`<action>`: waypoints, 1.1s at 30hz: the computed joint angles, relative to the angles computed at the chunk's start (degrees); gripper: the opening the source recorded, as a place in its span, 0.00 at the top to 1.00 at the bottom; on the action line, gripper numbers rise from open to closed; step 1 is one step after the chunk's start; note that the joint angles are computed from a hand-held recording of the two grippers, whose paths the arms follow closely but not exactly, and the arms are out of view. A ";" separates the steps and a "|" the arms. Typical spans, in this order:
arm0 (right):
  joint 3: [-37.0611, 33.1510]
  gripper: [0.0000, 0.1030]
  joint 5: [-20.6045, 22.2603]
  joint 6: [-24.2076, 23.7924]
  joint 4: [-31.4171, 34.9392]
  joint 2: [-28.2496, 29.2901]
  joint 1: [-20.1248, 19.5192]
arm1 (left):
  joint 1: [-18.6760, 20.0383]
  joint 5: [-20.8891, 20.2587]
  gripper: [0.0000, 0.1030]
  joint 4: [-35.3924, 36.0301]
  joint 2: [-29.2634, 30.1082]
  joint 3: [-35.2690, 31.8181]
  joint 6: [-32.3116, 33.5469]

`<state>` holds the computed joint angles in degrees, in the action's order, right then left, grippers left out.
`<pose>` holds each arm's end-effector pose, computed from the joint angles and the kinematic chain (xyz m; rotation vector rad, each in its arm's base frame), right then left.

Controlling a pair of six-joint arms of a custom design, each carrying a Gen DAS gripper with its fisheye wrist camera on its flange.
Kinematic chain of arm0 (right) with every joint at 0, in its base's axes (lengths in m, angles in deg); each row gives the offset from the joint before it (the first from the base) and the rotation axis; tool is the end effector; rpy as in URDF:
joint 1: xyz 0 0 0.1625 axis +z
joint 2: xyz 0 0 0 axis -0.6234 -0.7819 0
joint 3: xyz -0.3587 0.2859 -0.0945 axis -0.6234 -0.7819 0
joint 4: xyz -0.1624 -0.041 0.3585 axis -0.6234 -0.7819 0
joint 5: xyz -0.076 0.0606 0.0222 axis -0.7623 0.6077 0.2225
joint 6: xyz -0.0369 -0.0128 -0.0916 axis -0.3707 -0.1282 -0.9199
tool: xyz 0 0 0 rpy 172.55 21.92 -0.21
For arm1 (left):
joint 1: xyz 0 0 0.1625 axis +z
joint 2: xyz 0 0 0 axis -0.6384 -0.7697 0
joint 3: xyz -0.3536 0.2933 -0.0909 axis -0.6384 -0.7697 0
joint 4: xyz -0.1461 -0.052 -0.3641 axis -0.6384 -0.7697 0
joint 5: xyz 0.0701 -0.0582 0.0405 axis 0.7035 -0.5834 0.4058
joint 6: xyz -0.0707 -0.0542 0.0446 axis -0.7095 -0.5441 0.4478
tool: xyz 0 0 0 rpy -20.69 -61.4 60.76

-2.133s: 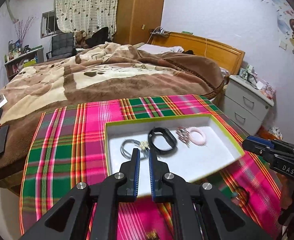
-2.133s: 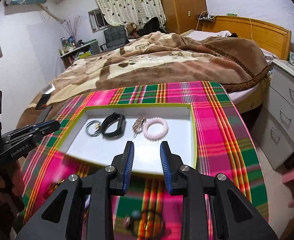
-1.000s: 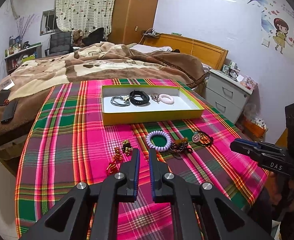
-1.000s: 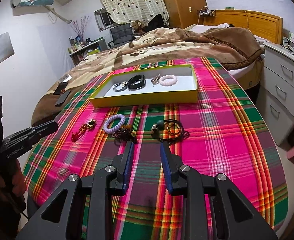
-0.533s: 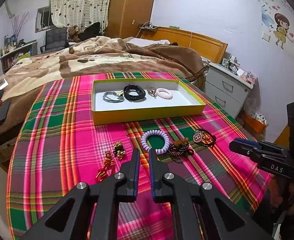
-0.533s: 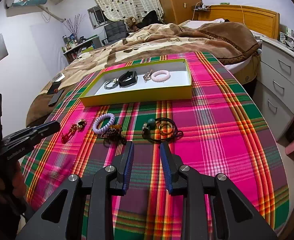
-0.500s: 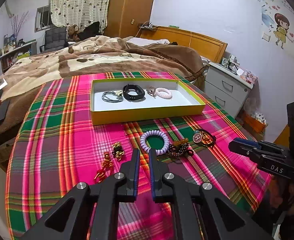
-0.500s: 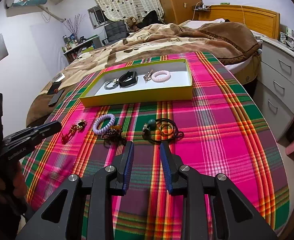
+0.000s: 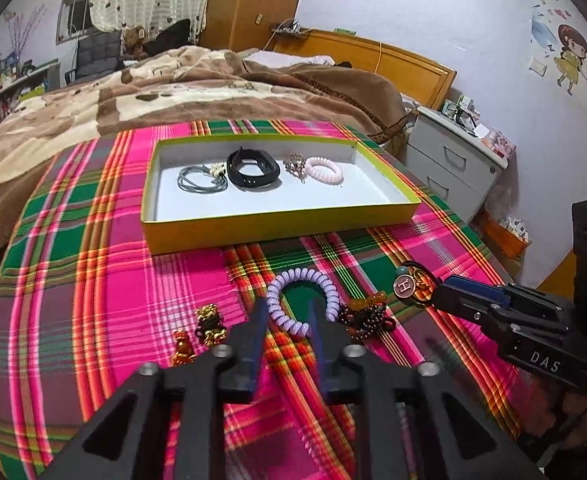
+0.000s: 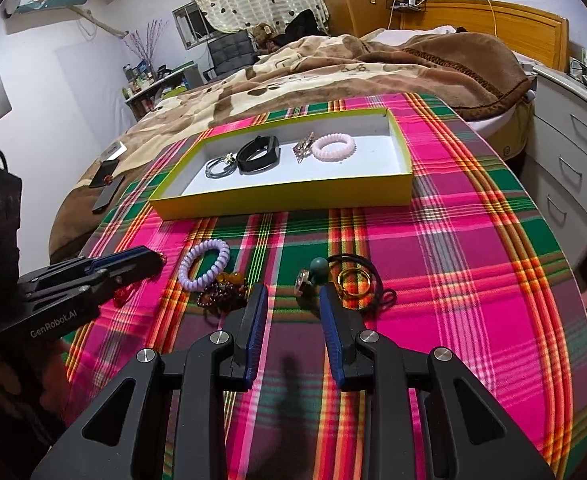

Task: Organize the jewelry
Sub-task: 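Grasp the lavender spiral bracelet with the left tool while the right tool grasps the black cord with green bead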

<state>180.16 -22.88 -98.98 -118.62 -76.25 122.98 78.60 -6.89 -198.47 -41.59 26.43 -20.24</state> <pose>0.0625 -0.6680 0.3590 0.9667 -2.6470 0.5826 -0.3977 -0.5959 0.0275 0.2050 2.3839 -0.9839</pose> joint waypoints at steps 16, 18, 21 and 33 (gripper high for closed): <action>-2.63 0.74 -3.52 1.57 0.30 3.86 1.11 | 2.70 -0.61 0.76 8.81 1.97 -5.18 -3.43; -2.86 0.80 -3.91 1.68 0.25 4.11 1.20 | 2.61 0.08 0.76 9.82 2.25 -5.61 -3.45; -2.74 0.88 -4.57 1.52 -0.24 4.32 1.29 | 2.35 1.71 0.76 12.36 2.80 -6.60 -3.81; -0.18 0.90 -3.75 -2.16 -3.16 2.45 1.45 | 1.84 2.20 0.91 12.56 2.51 -5.72 -3.49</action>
<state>179.98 -26.63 -101.14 -121.78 -73.80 124.43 80.44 -4.69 -185.91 -39.08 20.71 -23.73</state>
